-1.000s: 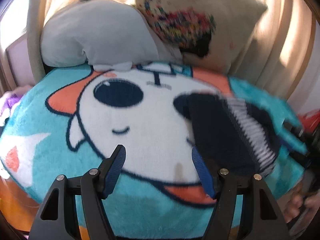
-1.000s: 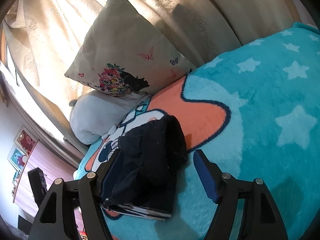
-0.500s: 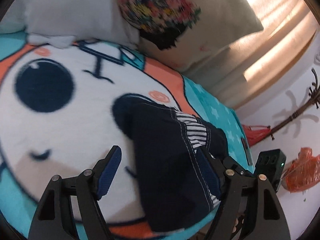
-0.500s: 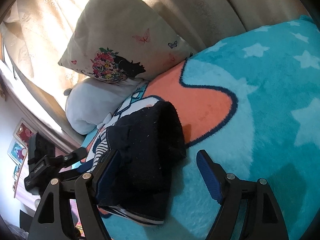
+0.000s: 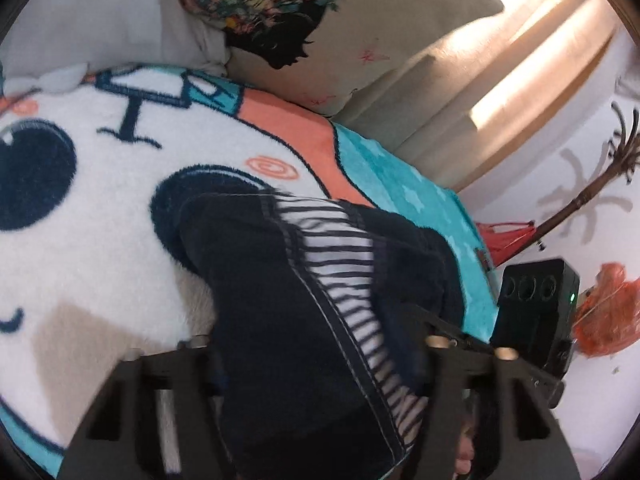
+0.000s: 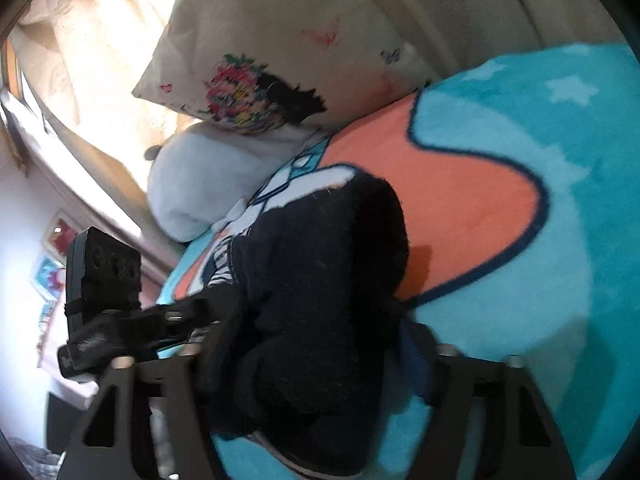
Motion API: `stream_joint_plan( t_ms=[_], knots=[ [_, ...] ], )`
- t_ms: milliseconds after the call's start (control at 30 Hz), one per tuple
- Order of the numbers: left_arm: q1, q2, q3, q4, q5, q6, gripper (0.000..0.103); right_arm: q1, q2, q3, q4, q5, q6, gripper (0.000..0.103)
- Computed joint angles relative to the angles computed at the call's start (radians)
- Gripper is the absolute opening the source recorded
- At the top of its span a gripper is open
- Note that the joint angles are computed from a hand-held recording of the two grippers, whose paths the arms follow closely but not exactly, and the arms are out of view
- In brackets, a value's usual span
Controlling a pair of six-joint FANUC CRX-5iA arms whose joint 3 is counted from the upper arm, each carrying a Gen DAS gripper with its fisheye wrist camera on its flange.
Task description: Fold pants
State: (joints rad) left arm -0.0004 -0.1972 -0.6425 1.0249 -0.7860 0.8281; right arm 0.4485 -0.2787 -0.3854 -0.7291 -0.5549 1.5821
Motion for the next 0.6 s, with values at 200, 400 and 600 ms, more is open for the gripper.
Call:
stream_joint_plan(
  t_ms=[200, 400, 600],
  knots=[
    [-0.017, -0.132, -0.001, -0.176, 0.077, 0.104, 0.043, -0.071, -0.02, 0.012, -0.168, -0.059, 0.133, 0.055],
    [-0.048, -0.242, 0.041, -0.467, 0.141, 0.296, 0.043, -0.032, -0.05, 0.018, -0.166, -0.047, 0.153, 0.055],
    [-0.041, -0.305, 0.032, -0.505, 0.167, 0.32, 0.043, 0.008, -0.081, 0.017, -0.153, -0.024, 0.156, 0.053]
  ],
)
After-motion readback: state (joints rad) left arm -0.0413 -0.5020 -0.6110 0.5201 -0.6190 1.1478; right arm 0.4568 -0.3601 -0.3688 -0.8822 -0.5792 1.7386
